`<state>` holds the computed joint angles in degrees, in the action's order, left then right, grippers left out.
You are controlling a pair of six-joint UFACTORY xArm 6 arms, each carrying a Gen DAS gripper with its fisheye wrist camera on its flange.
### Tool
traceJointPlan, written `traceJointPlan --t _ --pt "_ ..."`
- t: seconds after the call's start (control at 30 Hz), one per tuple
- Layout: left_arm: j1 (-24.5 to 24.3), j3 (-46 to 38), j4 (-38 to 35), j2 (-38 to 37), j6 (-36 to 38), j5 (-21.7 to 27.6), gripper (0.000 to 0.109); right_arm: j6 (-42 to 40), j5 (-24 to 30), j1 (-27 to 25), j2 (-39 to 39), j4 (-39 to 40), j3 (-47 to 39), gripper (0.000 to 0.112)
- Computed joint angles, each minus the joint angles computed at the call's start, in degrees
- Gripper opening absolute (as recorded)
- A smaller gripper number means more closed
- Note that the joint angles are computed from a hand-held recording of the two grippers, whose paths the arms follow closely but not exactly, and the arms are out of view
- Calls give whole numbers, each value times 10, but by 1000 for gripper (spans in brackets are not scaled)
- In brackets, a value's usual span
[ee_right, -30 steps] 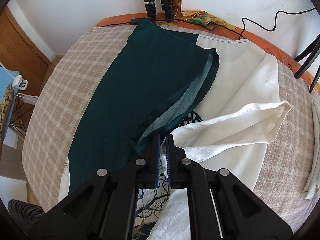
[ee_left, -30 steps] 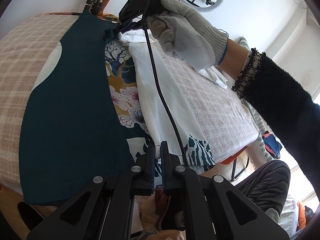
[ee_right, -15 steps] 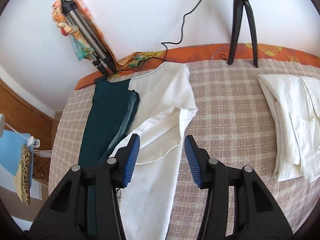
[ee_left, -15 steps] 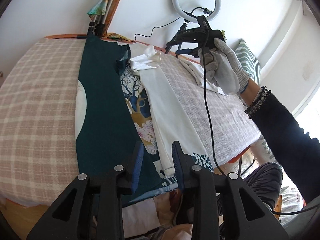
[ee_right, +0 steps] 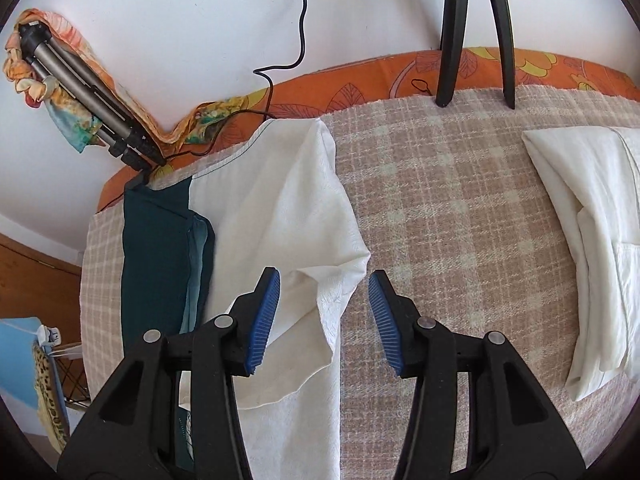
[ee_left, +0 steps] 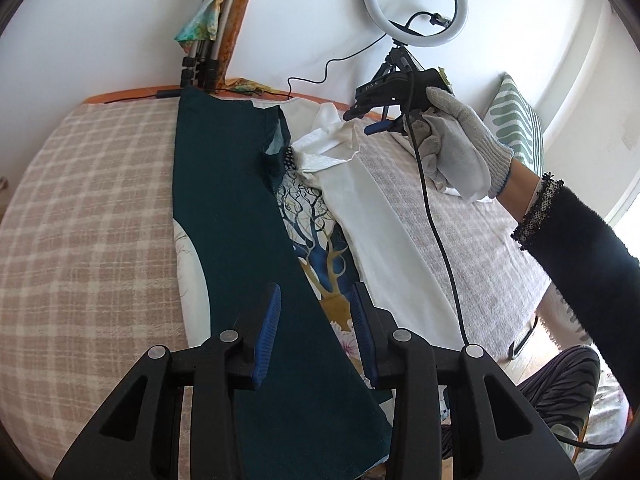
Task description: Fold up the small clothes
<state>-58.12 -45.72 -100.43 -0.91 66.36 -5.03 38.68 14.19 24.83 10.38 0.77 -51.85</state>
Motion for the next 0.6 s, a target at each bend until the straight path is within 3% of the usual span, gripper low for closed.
traceJointPlan --t 0.23,0.43,0.6 --pt "1 7 24 -8 -23 9 34 48 16 -3 18 -80 -14 6" --pt "-3 -3 -24 -13 35 4 34 204 39 -1 -5 -294 -34 3" --pt "12 9 -19 -22 12 23 34 176 78 31 14 -314 -108 3"
